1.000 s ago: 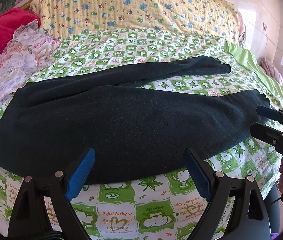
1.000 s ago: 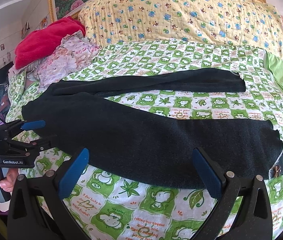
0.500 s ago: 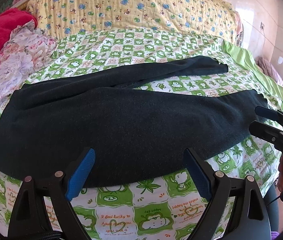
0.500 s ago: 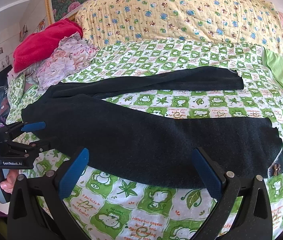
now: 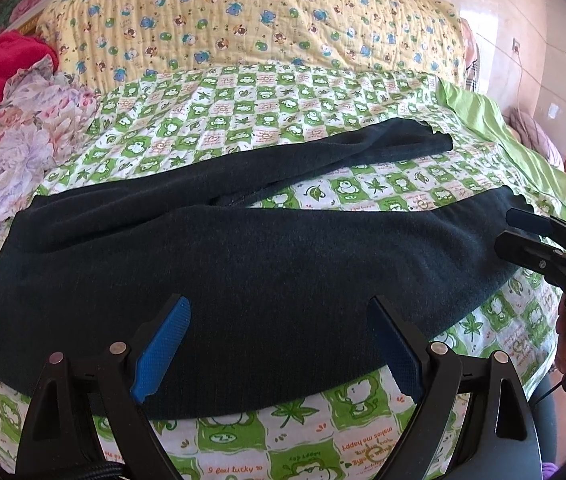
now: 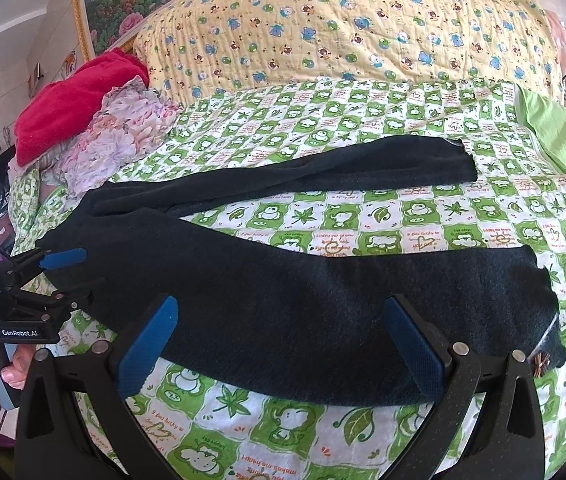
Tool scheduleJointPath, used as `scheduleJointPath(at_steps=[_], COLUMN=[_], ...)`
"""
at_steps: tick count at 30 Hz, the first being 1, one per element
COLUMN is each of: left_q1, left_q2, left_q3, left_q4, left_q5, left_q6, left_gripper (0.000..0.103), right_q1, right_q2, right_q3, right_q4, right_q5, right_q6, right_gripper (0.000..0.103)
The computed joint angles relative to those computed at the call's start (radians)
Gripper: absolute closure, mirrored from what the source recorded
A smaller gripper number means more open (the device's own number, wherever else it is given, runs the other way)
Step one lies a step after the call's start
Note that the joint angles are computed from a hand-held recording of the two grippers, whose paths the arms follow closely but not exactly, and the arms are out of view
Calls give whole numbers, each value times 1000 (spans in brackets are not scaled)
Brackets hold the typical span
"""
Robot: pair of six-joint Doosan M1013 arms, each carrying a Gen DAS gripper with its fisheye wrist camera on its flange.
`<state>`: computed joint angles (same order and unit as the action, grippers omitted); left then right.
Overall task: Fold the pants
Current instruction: 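Lower the right gripper onto the pants leg cuff and grasp it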
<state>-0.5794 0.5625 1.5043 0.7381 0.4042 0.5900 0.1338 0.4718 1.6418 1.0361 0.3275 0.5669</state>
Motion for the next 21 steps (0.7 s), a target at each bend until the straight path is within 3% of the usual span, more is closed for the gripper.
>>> scheduleJointPath(at_steps=[11, 21], left_q1=[14, 23], left_q2=[48, 125], left_q3=[-103, -259], left_q4=[-133, -256], left_q5=[33, 111], left_q6=[193, 398], left_gripper=[12, 12], right_q1=[-28, -56], right_q2=[43, 102], right_q3=[-95, -231], right_q4=[-146, -383], right_q5=[39, 91], right_q6=[184, 438], right_gripper=[0, 0])
